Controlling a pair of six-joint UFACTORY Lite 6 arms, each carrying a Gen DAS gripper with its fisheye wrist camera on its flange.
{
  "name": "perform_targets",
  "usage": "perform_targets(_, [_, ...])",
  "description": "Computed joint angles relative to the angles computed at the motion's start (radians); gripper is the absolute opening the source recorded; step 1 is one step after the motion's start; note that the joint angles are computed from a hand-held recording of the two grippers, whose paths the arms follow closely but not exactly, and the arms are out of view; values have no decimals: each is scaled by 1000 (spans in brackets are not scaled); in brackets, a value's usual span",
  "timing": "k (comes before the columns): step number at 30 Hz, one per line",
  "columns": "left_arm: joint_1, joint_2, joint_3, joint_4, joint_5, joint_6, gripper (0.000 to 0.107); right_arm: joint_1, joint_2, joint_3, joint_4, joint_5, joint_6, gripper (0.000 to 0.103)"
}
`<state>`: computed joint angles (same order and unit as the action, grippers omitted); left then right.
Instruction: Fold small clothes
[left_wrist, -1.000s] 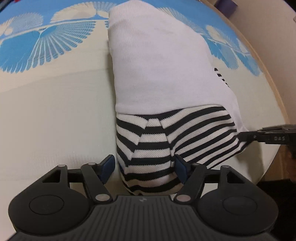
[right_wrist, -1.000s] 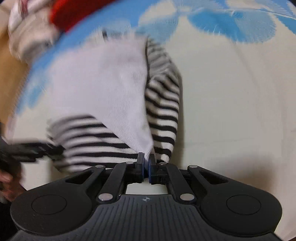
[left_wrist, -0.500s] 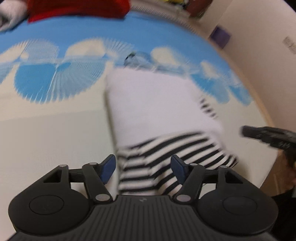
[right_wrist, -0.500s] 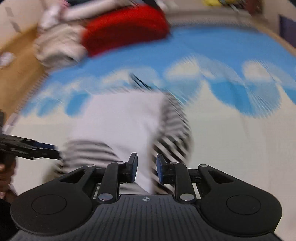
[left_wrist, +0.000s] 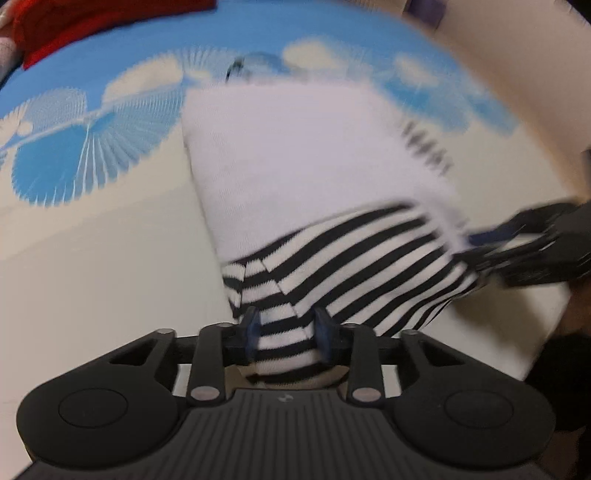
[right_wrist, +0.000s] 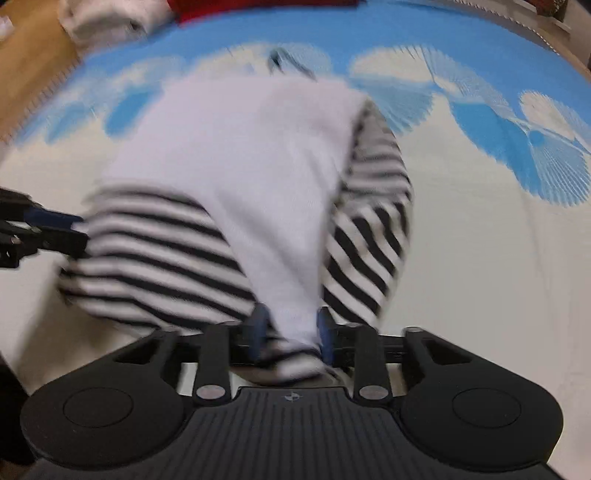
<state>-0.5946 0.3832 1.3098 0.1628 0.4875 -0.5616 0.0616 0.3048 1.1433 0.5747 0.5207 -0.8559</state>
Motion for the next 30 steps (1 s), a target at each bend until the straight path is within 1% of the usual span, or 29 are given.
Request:
perform_targets(1, [-16, 3, 8, 74, 18, -85, 58, -3, -1, -8, -38, -6, 36, 51])
perform_targets(3, [-51, -29, 12, 179, 75, -259, 58, -18, -41, -29, -56, -15, 89, 51])
perform_targets(5, [-112, -97, -10, 293, 140, -402, 62, -57, -151, -90, 19, -18, 59, 51])
perform_targets(7, [-202, -186, -48, 427, 232, -564, 85, -116, -302, -172, 140, -10, -30, 53])
perform_targets(8, [-260, -232, -66, 494, 282, -655, 87, -141, -383, -218, 181, -10, -53, 55])
perform_targets(9, [-317, -263, -65, 540, 330, -724, 88, -159, -434, -241, 202, -7, -62, 62])
perform_targets(10, [-380, -293, -63, 581, 386, -793, 91, -183, -496, -275, 220, 0, -79, 70])
perform_targets(11, [-436, -310, -56, 613, 438, -853, 93, -205, -571, -323, 240, 5, -104, 72])
perform_targets(12, [-499, -314, -31, 645, 502, -915, 100, -217, -643, -368, 260, 6, -131, 75])
perform_targets(13, [-564, -318, -13, 683, 563, -984, 103, -228, -714, -411, 276, 11, -156, 78])
perform_targets(14, [-621, -310, 14, 718, 619, -1042, 103, -247, -792, -463, 290, 19, -178, 79])
perform_targets(16, [-727, -287, 59, 771, 719, -1144, 103, -275, -929, -537, 280, 44, -145, 82])
perform_targets(19, [-839, -225, 69, 823, 812, -1288, 103, -312, -1108, -637, 293, 114, -138, 85])
perform_targets(21, [-847, -181, 84, 760, 816, -1333, 102, -273, -1184, -667, 196, 114, -28, 85])
perform_targets(23, [-833, -169, 88, 711, 772, -1351, 102, -227, -1233, -688, 110, 110, 72, 85])
perform_targets(24, [-828, -158, 94, 711, 776, -1341, 102, -231, -1256, -688, 87, 137, 97, 85])
perform_targets(26, [-829, -119, 132, 715, 827, -1326, 102, -193, -1262, -692, 19, 137, 183, 85])
perform_targets(27, [-818, -121, 126, 712, 817, -1331, 102, -172, -1271, -690, -18, 142, 231, 85])
perform_targets(30, [-779, -145, 84, 677, 758, -1342, 102, -103, -1272, -692, -96, 108, 319, 85])
